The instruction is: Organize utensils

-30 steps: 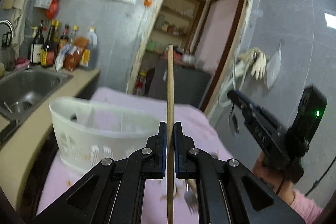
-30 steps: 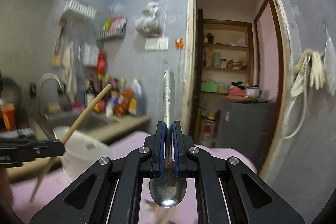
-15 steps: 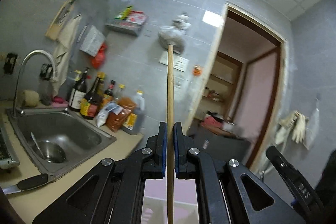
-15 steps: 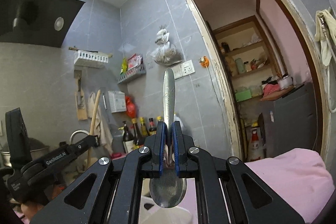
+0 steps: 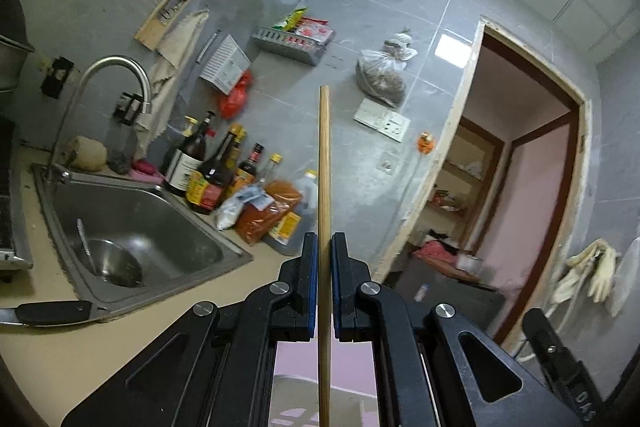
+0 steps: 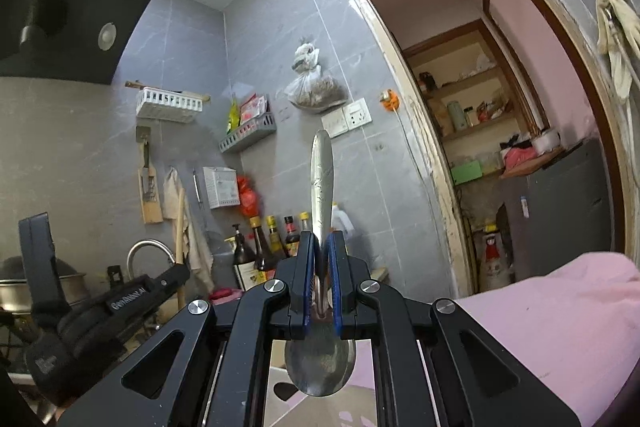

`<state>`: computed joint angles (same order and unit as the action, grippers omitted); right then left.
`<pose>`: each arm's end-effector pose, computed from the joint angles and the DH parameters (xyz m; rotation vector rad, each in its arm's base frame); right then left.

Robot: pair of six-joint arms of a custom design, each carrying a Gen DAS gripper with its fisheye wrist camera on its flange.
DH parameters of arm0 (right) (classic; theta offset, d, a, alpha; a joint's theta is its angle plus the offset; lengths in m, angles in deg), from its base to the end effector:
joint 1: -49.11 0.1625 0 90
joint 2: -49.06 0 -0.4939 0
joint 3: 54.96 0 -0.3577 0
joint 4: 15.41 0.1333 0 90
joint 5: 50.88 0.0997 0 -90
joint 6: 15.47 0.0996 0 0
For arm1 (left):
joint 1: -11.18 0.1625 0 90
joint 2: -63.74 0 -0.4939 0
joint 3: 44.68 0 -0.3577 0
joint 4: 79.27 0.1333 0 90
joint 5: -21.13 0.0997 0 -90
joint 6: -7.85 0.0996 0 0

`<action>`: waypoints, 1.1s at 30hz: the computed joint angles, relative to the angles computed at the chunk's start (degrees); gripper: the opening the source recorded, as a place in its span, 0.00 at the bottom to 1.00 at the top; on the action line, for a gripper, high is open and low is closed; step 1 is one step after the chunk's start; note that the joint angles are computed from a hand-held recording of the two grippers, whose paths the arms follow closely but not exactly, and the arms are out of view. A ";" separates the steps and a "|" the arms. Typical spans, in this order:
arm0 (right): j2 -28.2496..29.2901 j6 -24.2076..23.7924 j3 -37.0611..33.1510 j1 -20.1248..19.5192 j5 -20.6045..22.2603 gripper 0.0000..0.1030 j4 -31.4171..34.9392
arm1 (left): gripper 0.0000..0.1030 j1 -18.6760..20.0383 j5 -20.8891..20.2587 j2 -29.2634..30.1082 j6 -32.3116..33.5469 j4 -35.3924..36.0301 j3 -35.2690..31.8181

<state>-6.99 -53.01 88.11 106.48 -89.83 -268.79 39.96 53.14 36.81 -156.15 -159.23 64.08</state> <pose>-0.0267 -0.4326 0.2971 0.9066 -2.1320 1.9909 -0.3691 -0.4512 -0.0693 0.3834 2.0886 -2.0707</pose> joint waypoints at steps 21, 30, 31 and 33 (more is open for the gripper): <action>2.66 -6.56 3.28 -1.05 -4.84 0.06 -2.59 | 0.04 -0.95 -1.22 3.22 -2.98 15.25 -3.90; 2.23 -7.82 3.79 -1.26 -4.26 0.07 -1.38 | 0.04 -1.57 -2.00 3.17 -8.05 23.35 -5.12; 2.27 -7.84 3.80 -1.25 -4.33 0.07 -1.46 | 0.04 -1.57 -1.93 3.16 -8.51 23.86 -5.18; 2.36 -7.97 3.86 -1.31 -4.29 0.07 -1.62 | 0.05 -1.64 -1.95 3.22 -8.75 24.27 -5.31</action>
